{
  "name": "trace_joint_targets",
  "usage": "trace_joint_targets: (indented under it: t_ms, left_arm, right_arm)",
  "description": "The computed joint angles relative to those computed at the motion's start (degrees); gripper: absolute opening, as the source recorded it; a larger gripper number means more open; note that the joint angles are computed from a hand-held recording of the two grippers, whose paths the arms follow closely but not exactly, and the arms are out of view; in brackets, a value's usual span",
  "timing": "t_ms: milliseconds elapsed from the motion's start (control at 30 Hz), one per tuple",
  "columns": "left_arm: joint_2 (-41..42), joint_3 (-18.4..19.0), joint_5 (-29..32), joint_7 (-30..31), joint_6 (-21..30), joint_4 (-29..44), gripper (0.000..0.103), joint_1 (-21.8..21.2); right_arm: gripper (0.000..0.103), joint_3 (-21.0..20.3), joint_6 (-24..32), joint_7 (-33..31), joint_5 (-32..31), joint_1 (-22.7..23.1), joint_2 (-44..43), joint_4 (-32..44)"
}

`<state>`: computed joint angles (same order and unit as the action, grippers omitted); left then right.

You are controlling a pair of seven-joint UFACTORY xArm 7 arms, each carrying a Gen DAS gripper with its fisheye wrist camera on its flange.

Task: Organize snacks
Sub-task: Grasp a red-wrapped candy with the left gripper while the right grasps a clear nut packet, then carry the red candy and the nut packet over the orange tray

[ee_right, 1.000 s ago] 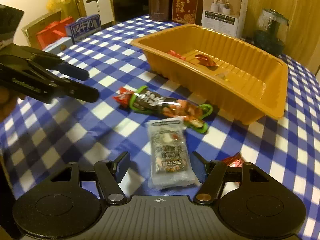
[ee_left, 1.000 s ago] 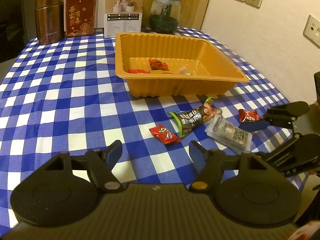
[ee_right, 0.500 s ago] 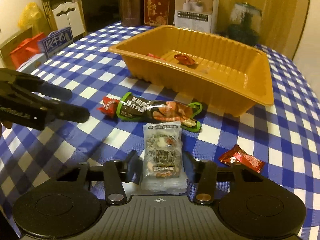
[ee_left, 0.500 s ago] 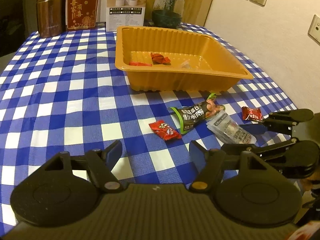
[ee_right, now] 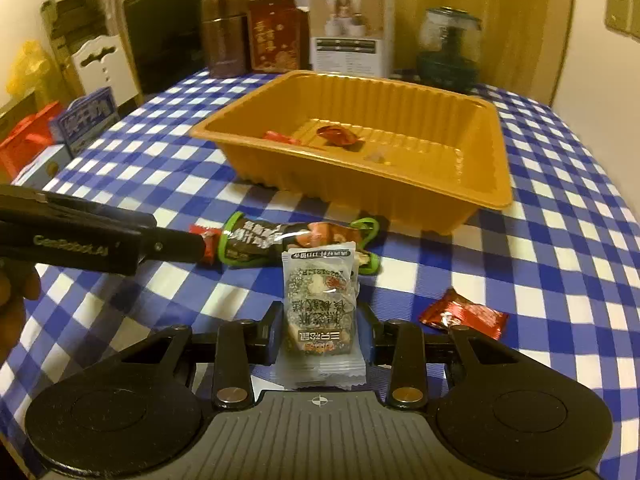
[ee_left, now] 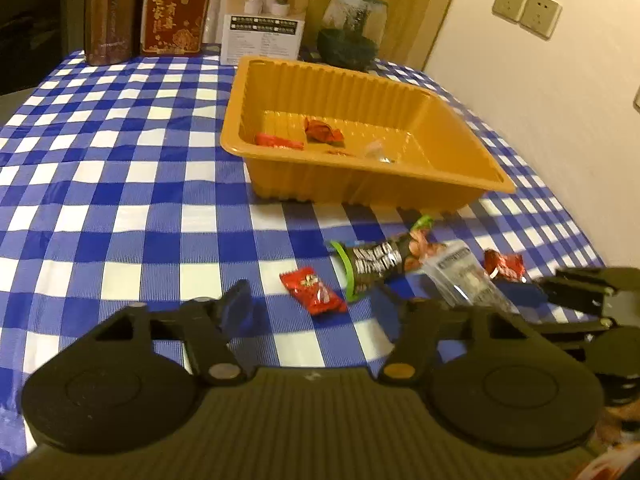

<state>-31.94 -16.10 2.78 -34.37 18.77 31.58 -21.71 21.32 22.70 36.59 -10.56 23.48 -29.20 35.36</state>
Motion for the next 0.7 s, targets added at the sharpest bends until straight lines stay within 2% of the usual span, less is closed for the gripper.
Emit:
trace_joint_targets:
  t_ms: [100, 167, 300, 467, 533, 600, 700]
  left_arm:
    - [1.6, -2.2, 1.6, -2.6, -0.1, 0.8, 0.043, 2.4]
    - [2.5, -3.2, 3.1, -4.1, 0.1, 1.3, 0.041, 3.6]
    - [4.0, -3.1, 4.1, -5.2, -0.8, 1.6, 0.041, 3.2]
    - [4.6, -4.3, 7.3, -6.1, 0.3, 2.5, 0.038, 3.9]
    - [4.5, -4.2, 8.0, -6.2, 0.8, 2.6, 0.026, 3.9]
    - [4.3, -4.0, 8.4, -6.4, 1.0, 2.4, 0.023, 3.9]
    - [4.3, -3.2, 8.2, -6.0, 0.6, 2.1, 0.022, 3.4]
  right_arm:
    - [0.038, 0.0, 0.2, 0.6, 0.0, -0.4, -0.4, -0.1]
    - [0.038, -0.2, 0.0, 0.8, 0.0, -0.6, -0.6, -0.3]
    - [0.038, -0.6, -0.4, 0.6, 0.3, -0.6, -0.5, -0.3]
    - [0.038, -0.4, -0.5, 0.4, 0.2, -0.6, -0.2, -0.1]
    - [0.038, -0.4, -0.5, 0.5, 0.3, -0.6, -0.2, -0.1]
    - [0.038, -0.5, -0.5, 0.6, 0.3, -0.6, -0.2, -0.1]
    - [0.038, -0.4, -0.6, 0.6, 0.3, -0.7, -0.2, 0.0]
